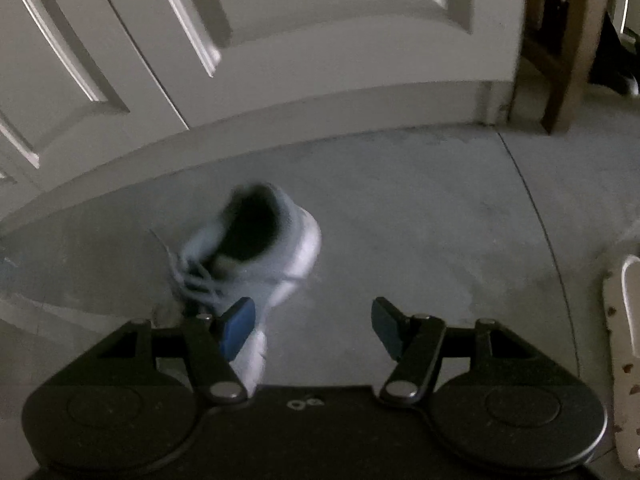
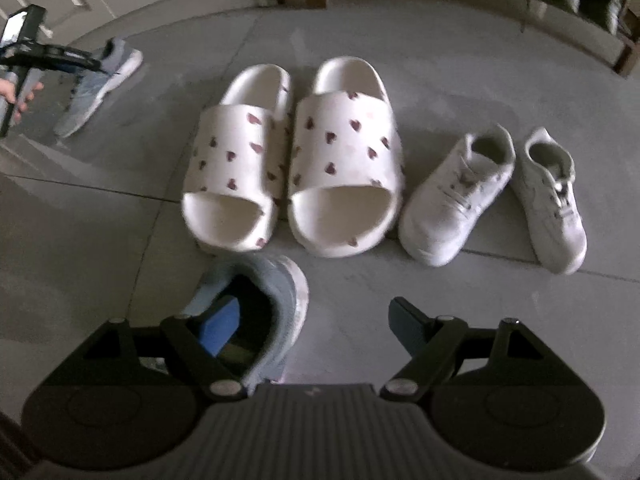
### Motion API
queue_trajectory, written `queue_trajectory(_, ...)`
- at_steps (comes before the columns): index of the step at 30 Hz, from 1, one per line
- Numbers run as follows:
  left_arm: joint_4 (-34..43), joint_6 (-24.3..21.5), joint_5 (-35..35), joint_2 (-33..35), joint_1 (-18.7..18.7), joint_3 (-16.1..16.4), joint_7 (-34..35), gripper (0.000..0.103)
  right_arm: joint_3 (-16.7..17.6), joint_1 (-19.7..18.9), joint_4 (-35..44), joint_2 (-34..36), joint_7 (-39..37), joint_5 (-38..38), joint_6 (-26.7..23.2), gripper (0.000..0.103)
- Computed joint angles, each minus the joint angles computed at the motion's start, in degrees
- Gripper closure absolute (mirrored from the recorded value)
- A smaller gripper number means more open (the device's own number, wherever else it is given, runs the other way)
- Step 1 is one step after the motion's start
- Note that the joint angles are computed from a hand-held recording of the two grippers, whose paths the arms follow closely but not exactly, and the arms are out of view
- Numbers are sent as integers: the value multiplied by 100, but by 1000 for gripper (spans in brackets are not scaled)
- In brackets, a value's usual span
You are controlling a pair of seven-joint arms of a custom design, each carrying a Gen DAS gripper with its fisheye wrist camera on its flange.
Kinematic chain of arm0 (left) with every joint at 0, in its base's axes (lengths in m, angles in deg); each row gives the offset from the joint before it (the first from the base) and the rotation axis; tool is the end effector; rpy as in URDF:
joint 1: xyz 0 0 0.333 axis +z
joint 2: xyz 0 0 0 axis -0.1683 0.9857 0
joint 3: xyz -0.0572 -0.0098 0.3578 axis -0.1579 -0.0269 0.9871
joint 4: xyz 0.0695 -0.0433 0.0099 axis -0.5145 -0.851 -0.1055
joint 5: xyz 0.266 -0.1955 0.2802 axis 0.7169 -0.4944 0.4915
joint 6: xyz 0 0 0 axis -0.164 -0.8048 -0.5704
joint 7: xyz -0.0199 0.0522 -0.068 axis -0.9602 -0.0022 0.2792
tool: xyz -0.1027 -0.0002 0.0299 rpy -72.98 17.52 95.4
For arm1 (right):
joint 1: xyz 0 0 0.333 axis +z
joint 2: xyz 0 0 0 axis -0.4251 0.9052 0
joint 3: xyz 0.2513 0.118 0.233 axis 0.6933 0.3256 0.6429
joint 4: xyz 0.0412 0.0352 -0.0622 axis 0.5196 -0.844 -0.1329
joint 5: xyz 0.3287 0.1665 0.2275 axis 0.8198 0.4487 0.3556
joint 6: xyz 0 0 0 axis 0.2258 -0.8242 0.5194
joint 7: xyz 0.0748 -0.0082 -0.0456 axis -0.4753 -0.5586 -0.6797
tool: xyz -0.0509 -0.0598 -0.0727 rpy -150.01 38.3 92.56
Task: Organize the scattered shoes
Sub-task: 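Return the left tool to the other grey sneaker and grasp its heel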
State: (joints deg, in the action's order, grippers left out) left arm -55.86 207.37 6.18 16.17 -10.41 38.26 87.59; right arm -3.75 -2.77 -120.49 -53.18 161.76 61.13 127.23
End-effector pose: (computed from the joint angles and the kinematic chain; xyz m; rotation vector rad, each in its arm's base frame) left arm 0.6179 -0.0550 0.3983 -1.8710 1.8014 -0.1753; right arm 0.4706 0.2439 0.3719 -2.2458 1.6271 -0.0368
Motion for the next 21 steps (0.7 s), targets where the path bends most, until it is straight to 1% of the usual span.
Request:
queue_trajectory(3,253,-84,-26,249,75,36,632,39,23,-18,10,26,175,-268,-84,19)
queue_trajectory(6,566,-213,-45,583,76,53,1439,39,27,-22,45,60,273,-316,-139,19)
queue_trajectory(8,679,-233,-285,710,93,51,1825,39,30,-26,72,82,359,-340,-152,19)
queue_trajectory(10,801,-305,-809,864,182,-27,2431,39,34,-34,73,77,465,-410,-118,19)
queue_trajectory(11,859,-400,-833,924,140,13,2533,39,36,-38,70,72,513,-448,-103,19)
queue_trajectory(13,1191,-1091,-505,1207,-120,191,2414,42,38,-42,54,59,580,-524,-91,19)
queue_trajectory(14,1256,-1258,-452,1269,-176,219,2389,42,38,-44,37,48,618,-565,-91,19)
queue_trajectory(16,1193,-1210,-142,1308,-279,270,2350,42,32,-37,13,35,596,-530,-111,19)
queue_trajectory(17,1184,-1214,19,1332,-337,305,2270,47,30,-34,10,33,588,-520,-132,19)
queue_trajectory(18,1184,-1222,189,1347,-396,359,2085,53,30,-33,3,25,594,-530,-152,19)
queue_trajectory(19,1185,-1232,364,1360,-449,413,1872,70,30,-33,-3,17,604,-542,-168,19)
queue_trajectory(21,1217,-1279,341,1364,-421,388,1742,70,29,-37,-21,-8,672,-567,-184,19)
